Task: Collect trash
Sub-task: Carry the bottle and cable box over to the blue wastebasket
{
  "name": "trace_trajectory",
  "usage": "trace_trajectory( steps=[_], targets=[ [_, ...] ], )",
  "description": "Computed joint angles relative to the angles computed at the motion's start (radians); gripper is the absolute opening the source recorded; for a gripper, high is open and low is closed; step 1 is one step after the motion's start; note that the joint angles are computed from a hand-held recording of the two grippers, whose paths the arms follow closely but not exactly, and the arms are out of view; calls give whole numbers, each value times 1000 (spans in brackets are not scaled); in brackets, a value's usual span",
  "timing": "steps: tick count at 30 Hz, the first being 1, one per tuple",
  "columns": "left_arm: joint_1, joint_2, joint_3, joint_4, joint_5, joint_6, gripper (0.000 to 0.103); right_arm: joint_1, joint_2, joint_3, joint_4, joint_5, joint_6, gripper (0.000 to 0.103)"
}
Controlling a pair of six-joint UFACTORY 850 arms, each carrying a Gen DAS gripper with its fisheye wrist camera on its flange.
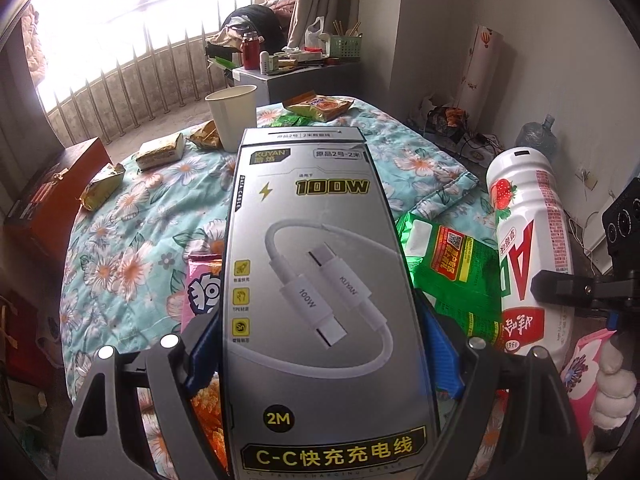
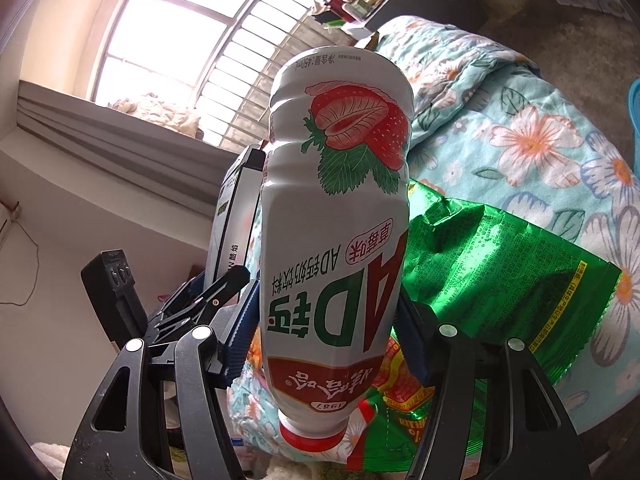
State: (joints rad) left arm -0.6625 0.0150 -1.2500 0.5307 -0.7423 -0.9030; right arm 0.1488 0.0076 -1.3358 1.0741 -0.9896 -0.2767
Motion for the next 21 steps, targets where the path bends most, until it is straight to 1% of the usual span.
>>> trace_trajectory(
  steps=[7,14,16,21],
  targets=[
    [-12,33,19,31,-1,-29,82,24,-7,-13,1,16,-12,59],
    [-35,68,35,77,-9,-74,82,22,3,-5,12,19,-44,59],
    [-39,74,35,86,-10,-77,82,34,0,-9,16,33,-47,59],
    [-41,83,19,81,16,-60,82,15,12,4,47,41,-86,59]
  ],
)
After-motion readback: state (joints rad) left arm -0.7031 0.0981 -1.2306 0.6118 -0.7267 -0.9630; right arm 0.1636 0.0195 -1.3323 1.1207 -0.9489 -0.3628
